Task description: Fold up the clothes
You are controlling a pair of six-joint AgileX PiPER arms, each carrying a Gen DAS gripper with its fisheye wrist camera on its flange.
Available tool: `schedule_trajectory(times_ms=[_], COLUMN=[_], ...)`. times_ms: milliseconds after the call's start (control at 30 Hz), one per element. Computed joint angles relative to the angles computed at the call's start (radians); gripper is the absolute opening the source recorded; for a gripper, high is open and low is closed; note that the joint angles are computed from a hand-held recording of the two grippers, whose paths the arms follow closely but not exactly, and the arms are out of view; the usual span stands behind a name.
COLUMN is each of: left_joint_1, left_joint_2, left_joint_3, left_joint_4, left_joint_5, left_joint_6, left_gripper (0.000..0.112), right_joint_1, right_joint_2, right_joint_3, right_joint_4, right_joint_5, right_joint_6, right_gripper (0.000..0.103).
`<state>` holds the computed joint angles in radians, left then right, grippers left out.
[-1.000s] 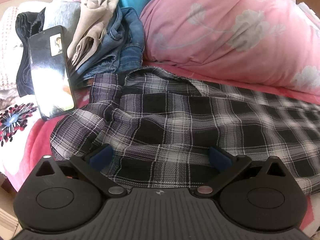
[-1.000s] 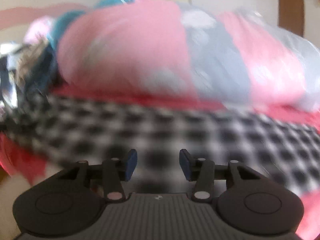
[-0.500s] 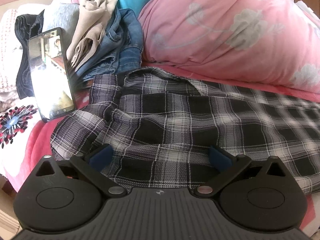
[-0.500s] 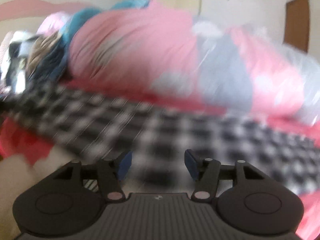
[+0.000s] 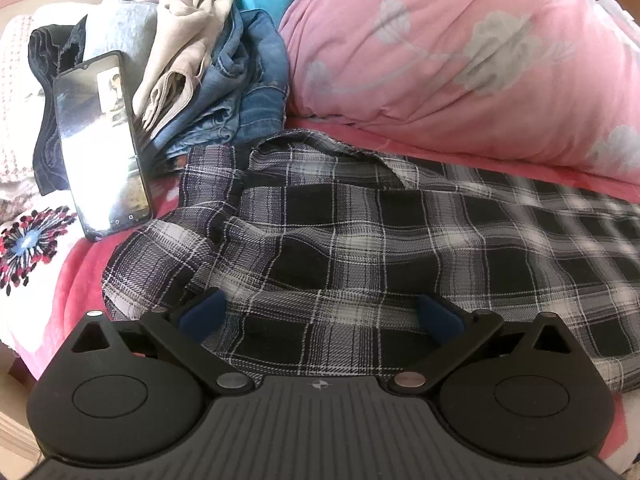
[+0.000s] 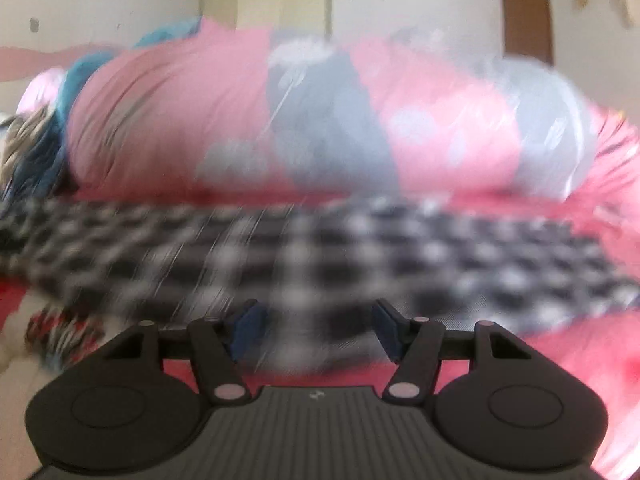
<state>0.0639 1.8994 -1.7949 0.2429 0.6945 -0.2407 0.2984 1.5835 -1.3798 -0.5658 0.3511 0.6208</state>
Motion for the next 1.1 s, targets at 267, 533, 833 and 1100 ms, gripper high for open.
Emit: schedule_trajectory(times_ms=[267,533,833,1100], left_joint_1=[0.001,-0.003,-0.007,-0.021], left_joint_2=[0.013,0.032,0.033,0.044], left_joint_3=[-0.021,-0.057,-0.053,-0.073], left_joint_4=[0.005,0.017,0.034,0.065], left_joint_5=[0.019,0.048,0.044,0.067], left_joint_6=[-0.006,-0.002,-0.015,-0.041], left_gripper=[0.103,0.103,0.103,0.103], right_joint_1=[-0.105,-0.215,-0.404,-0.647], right_joint_2=[0.223,-0.035,0.183,0.171], right_joint_3=[-0.282,0.023,-0.238,-0.289], right_joint_4=[0.112,-0.035,0.304,0.714], right_joint_5=[0.176,0.096,0.152,0.123], right_joint_6=[-0.142,-0.015,-0.357,-0.512], right_gripper=[0.065,0.070,0.067,0.066])
